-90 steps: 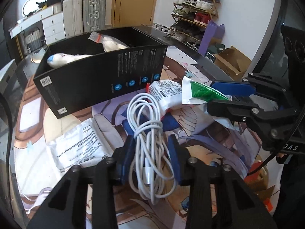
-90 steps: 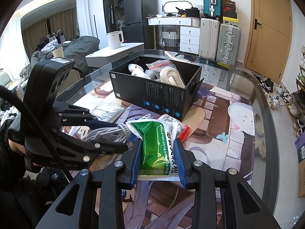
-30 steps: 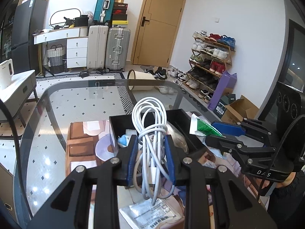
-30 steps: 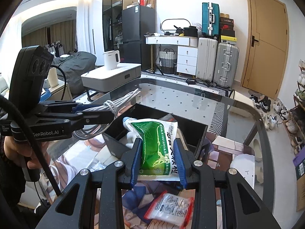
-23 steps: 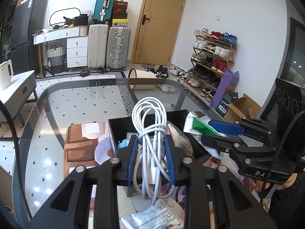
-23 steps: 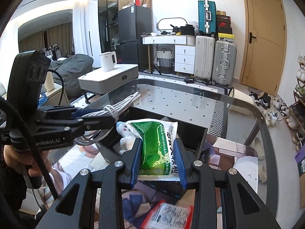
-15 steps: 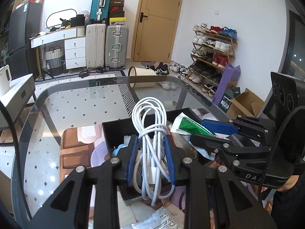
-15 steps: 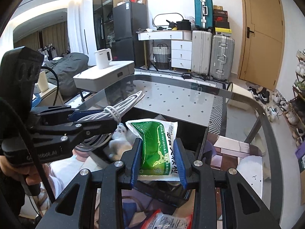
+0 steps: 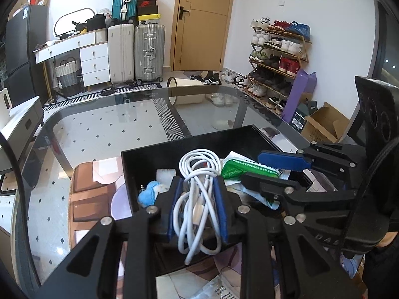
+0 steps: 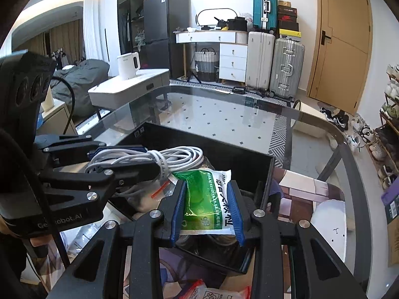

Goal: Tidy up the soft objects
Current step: 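Open the left tool to drop the cable bundle into the box while the right tool releases the green packet, then move both tools toward the white packet and red-and-white packet on the mat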

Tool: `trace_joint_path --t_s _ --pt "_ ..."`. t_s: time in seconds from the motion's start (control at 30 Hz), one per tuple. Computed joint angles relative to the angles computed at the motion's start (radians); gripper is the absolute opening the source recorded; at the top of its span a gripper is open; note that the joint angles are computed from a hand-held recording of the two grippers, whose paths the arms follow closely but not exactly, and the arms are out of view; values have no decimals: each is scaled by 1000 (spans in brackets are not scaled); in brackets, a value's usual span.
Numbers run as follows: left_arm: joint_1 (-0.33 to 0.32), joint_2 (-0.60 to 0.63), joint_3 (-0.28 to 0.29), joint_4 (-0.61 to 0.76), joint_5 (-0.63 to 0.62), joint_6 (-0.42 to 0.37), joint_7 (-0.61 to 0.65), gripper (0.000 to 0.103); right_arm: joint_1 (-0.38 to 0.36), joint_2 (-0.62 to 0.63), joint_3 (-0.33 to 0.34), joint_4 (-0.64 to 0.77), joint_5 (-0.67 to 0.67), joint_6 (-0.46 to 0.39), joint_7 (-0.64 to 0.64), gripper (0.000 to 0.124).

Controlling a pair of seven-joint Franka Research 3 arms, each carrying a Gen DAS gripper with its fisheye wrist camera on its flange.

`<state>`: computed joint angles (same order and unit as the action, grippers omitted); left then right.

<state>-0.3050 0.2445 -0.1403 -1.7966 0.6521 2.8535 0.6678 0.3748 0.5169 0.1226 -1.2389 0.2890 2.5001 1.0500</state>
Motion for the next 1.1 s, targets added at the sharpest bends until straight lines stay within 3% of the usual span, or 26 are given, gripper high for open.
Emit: trace_joint_path --t_s 0.23,0.3,0.4,0.53,0.6,0.63,0.67,0.7,1.1 --pt "-12 3 10 1 52 -9 -5 26 0 10 1 17 -5 -8 -7 35" --pt "-4 -14 4 -20 42 3 0 30 -13 -22 15 -32 21 35 -37 53" --pt "-14 -61 23 -72 106 48 -68 51 -36 -97 33 -145 81 138 -85 77" --pt "2 -128 9 -132 163 66 -133 55 -61 -186 38 -260 158 215 -88 92" --pt "12 -160 -1 -161 190 57 -176 67 -63 -219 27 -297 170 218 -66 101" --pt "14 -179 -1 -178 240 53 -240 92 -61 -236 19 -320 170 225 -49 102" --pt "17 -195 -1 -190 322 49 -336 103 -60 -249 13 -336 166 223 -37 102" --pt "26 -211 -5 -205 393 56 -417 103 -59 -262 7 -353 158 219 -25 102" --pt "89 -280 -89 -298 441 -7 -558 103 -56 -344 -8 -486 133 216 -4 102"
